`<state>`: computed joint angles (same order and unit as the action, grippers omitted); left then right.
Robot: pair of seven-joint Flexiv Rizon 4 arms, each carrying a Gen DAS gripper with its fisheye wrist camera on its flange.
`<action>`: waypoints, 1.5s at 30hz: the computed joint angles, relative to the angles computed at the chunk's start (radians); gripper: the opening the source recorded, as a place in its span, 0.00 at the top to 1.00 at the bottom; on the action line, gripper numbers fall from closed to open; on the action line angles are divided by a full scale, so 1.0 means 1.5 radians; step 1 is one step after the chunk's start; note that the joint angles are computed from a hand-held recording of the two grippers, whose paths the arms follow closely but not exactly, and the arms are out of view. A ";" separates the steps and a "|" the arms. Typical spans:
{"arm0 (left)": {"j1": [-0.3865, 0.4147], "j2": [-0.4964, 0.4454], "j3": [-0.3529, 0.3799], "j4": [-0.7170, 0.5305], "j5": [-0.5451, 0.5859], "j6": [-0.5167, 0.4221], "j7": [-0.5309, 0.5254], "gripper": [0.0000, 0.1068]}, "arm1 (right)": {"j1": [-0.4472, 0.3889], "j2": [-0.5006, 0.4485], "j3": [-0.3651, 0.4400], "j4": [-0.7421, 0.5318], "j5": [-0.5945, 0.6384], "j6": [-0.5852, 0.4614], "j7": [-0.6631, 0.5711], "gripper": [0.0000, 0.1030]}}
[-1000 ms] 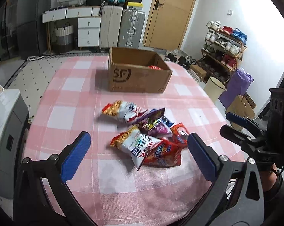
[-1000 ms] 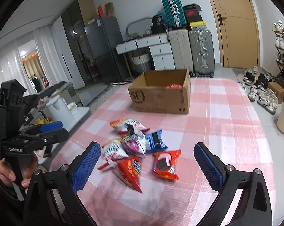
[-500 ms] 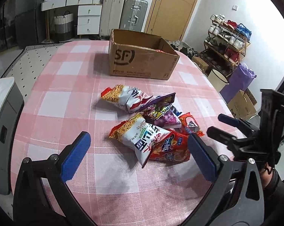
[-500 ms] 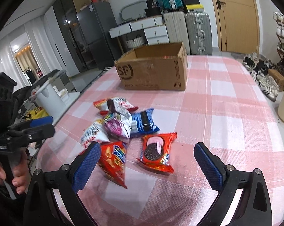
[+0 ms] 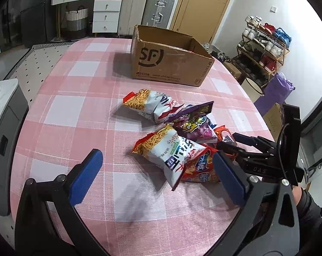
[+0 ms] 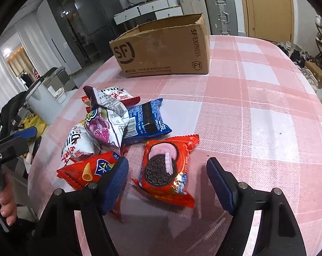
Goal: Organize snacks
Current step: 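Lower the right tool onto the red Oreo pack and close it, then grasp the white noodle-snack bag with the left tool while right holds the Oreo pack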
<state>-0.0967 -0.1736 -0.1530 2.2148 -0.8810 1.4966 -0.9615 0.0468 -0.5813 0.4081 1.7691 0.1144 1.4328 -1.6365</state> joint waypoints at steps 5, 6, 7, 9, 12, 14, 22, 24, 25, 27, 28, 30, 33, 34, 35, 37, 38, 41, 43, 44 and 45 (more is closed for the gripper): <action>0.002 -0.004 0.010 0.000 0.026 -0.003 -0.022 0.04 | 0.041 -0.002 -0.043 0.003 -0.024 0.006 0.023 0.57; 0.005 -0.004 0.007 0.000 0.023 -0.002 -0.020 0.04 | 0.049 -0.002 -0.053 0.004 -0.035 0.007 0.028 0.57; 0.006 -0.005 0.006 0.000 0.025 -0.002 -0.021 0.04 | 0.050 0.000 -0.055 0.007 -0.039 0.005 0.033 0.57; 0.007 -0.005 0.007 -0.001 0.034 -0.005 -0.027 0.04 | 0.039 -0.001 -0.043 0.005 -0.040 0.000 0.032 0.57; 0.008 -0.004 0.006 0.000 0.040 -0.005 -0.030 0.04 | 0.014 -0.003 -0.015 0.004 -0.026 0.001 0.020 0.57; 0.008 -0.003 0.007 0.000 0.045 -0.007 -0.035 0.04 | 0.000 -0.002 0.000 0.006 -0.016 0.006 0.011 0.57; 0.009 -0.001 0.012 0.002 0.055 -0.017 -0.050 0.04 | -0.052 0.022 0.055 0.026 0.025 0.039 -0.017 0.57; 0.013 -0.002 0.009 0.002 0.046 -0.024 -0.045 0.04 | -0.068 0.027 0.073 0.031 0.037 0.047 -0.026 0.57; 0.012 -0.004 0.011 0.001 0.049 -0.027 -0.048 0.04 | -0.076 0.030 0.082 0.033 0.042 0.051 -0.031 0.57; 0.012 -0.010 0.015 -0.002 0.054 -0.036 -0.057 0.04 | -0.091 0.035 0.100 0.037 0.053 0.056 -0.042 0.57; 0.013 -0.012 0.013 -0.003 0.052 -0.040 -0.058 0.04 | -0.097 0.038 0.107 0.040 0.057 0.059 -0.045 0.57; 0.012 -0.019 0.015 -0.007 0.059 -0.044 -0.063 0.04 | -0.112 0.041 0.124 0.041 0.066 0.061 -0.056 0.57; 0.014 -0.030 0.015 -0.014 0.079 -0.045 -0.074 0.04 | -0.122 0.048 0.137 0.047 0.077 0.065 -0.064 0.57; 0.013 -0.034 0.017 -0.017 0.091 -0.049 -0.081 0.04 | -0.123 0.050 0.138 0.049 0.080 0.066 -0.065 0.57; 0.015 -0.037 0.017 -0.020 0.097 -0.052 -0.084 0.04 | -0.125 0.050 0.140 0.050 0.083 0.067 -0.067 0.57; 0.017 -0.045 0.018 -0.026 0.113 -0.056 -0.093 0.04 | -0.133 0.049 0.148 0.050 0.090 0.065 -0.073 0.57; 0.018 -0.049 0.019 -0.030 0.123 -0.061 -0.098 0.04 | -0.135 0.049 0.151 0.050 0.094 0.066 -0.075 0.57; 0.031 -0.059 0.002 -0.038 0.111 -0.064 -0.086 0.04 | -0.138 0.048 0.152 0.049 0.101 0.065 -0.079 0.57; 0.039 -0.066 -0.013 -0.041 0.093 -0.064 -0.073 0.04 | -0.137 0.049 0.149 0.051 0.103 0.066 -0.080 0.57; 0.041 -0.070 -0.015 -0.044 0.089 -0.065 -0.070 0.04 | -0.134 0.049 0.146 0.051 0.103 0.066 -0.079 0.57; 0.038 -0.076 -0.011 -0.050 0.096 -0.066 -0.076 0.04 | -0.133 0.050 0.143 0.052 0.103 0.064 -0.078 0.57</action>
